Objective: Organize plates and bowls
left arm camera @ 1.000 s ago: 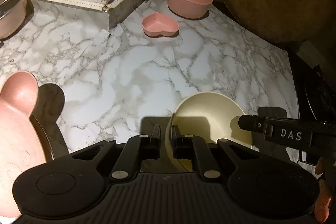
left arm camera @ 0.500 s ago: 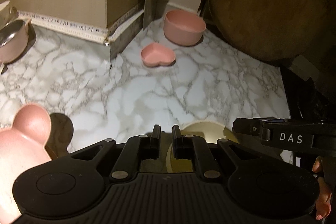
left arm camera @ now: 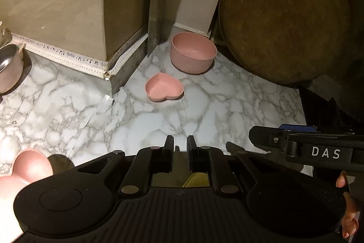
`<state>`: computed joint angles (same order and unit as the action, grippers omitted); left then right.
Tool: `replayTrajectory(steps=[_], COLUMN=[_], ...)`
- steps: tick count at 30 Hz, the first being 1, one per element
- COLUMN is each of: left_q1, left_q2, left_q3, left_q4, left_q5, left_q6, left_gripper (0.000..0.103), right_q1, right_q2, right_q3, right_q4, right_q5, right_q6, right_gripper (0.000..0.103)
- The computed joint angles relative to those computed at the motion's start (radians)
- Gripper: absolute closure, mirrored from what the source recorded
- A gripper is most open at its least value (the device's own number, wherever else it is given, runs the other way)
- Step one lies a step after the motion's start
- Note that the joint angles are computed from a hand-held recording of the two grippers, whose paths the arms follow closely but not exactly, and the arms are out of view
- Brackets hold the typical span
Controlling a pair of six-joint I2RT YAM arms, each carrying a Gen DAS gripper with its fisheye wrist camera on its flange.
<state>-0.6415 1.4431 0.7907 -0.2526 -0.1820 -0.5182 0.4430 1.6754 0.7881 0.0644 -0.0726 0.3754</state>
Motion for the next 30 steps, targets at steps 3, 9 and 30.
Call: replayTrajectory(steps=[3, 9, 30], left_q1=[0.012, 0.037, 0.174], left_q2=[0.021, 0.067, 0.454], left_q3=[0.013, 0.046, 0.488], left_q4=[0.016, 0.040, -0.032], left_q5=[0.010, 0.020, 0.027], left_q6=[0.011, 0.012, 0.009], left_gripper=[0.091, 0.070, 0.023], right_q1=[-0.010, -0.030, -0.184], right_q2=[0.005, 0.020, 0.311], right_q3=[0.010, 0.032, 0.392], right_q4=[0.009, 0.028, -0.064], right_q5=[-0.001, -0.008, -0.047], right_q6=[-0.012, -0.038, -0.052], right_gripper=[0.040, 0.030, 0.004])
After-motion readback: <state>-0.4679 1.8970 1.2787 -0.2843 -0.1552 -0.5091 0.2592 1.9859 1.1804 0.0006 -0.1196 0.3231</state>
